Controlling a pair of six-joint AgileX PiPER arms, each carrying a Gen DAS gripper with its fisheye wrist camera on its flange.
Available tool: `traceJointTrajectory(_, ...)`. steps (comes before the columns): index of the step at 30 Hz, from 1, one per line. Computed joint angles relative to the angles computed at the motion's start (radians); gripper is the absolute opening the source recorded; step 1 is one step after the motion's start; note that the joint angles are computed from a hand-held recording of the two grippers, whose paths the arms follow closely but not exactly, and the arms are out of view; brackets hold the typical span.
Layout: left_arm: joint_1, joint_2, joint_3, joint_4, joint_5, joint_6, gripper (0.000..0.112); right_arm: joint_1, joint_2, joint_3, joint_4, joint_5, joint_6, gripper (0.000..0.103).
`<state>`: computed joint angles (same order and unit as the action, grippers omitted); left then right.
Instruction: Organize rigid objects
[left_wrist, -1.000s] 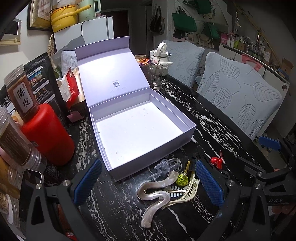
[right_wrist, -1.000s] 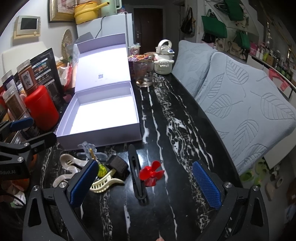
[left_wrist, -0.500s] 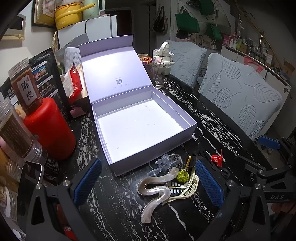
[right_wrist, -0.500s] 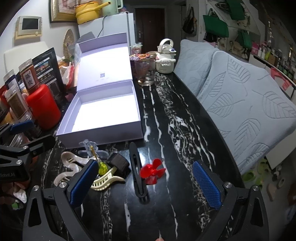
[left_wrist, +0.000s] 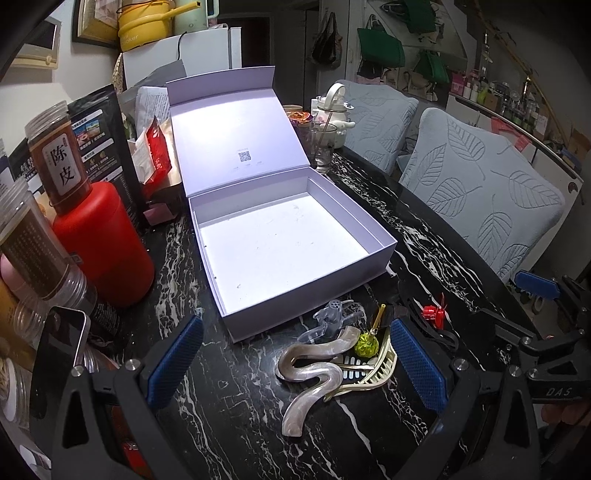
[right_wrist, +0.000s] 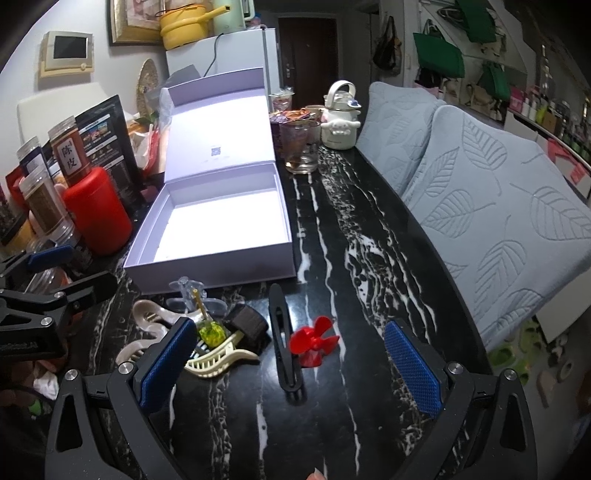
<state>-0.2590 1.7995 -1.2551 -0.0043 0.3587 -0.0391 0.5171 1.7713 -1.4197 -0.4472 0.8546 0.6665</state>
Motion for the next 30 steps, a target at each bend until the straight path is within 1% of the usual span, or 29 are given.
traceJointTrajectory(7,-0.008,-0.011,0.033,0.080,-0.032,-0.081,0.103,-0.004,-0.018,0.041,0.002,-0.033,0.007,0.103)
traceJointTrajectory(17,-0.007,-0.002,0.096,-0.024,-0.077,0.018,0.102,-0.019,-0.020,0.088,0.036,-0.078,-0.035,0.103)
traceJointTrajectory(22,0.013,0.020,0.104,-0.205,-0.074,0.192,0.100,-0.023,-0.020,0.111,0.058,-0.112,-0.066,0.103)
traceJointTrajectory(25,0.026,0.046,0.094,-0.331,-0.061,0.310,0.094,-0.030,-0.018,0.124,0.078,-0.125,-0.090,0.103)
traceJointTrajectory(30,0.027,0.093,0.080,-0.416,-0.067,0.396,0.094,-0.044,-0.017,0.145,0.092,-0.141,-0.107,0.103)
